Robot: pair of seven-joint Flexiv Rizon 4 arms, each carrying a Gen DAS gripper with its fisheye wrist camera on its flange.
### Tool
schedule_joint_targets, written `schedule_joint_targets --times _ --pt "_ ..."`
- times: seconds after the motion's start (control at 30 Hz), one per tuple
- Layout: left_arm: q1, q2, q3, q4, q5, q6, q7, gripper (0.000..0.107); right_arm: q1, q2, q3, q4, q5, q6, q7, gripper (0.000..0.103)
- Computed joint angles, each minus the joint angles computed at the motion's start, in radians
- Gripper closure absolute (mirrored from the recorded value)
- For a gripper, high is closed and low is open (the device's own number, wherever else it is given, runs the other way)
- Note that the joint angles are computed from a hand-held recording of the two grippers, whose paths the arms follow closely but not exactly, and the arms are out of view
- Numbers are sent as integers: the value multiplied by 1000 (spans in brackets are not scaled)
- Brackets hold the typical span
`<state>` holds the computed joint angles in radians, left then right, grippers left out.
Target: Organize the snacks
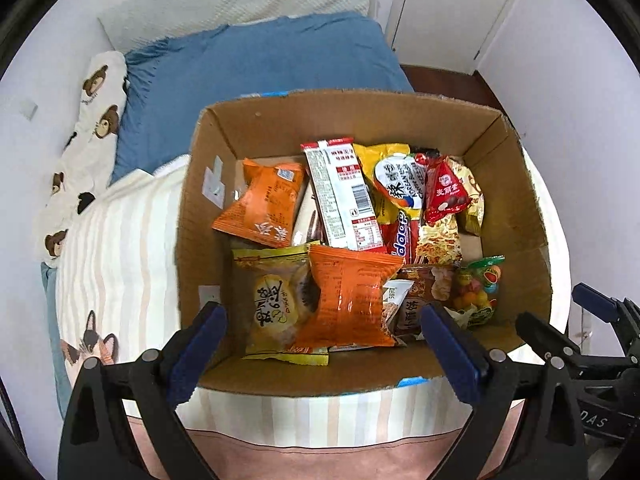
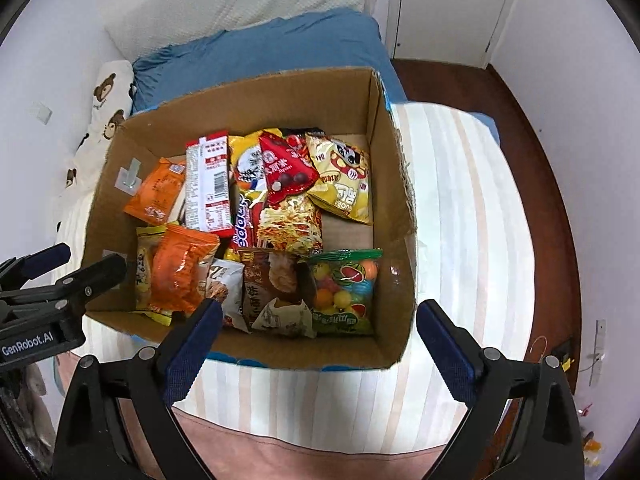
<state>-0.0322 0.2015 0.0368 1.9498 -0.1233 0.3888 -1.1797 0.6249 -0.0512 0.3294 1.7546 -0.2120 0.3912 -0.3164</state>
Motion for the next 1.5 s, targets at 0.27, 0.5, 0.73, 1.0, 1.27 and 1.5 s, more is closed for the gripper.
schedule_joint_targets --times 0.27,0.5,0.73,1.0,1.27,1.5 --pt "-8 171 33 116 -13 132 21 7 35 90 46 40 -131 -18 125 4" --pt "-9 347 81 192 -48 111 74 7 66 168 103 48 -222 -78 221 4" --pt "11 493 112 224 -59 57 91 7 121 203 180 -7 -312 -219 298 3" --pt "42 633 143 209 -52 -12 109 7 229 190 265 -113 -408 -411 384 1" --pt "50 721 169 182 -63 -79 129 7 338 163 301 -215 -480 -581 425 1" --pt "53 751 173 179 -75 -98 132 7 387 150 300 -251 -521 -613 440 1"
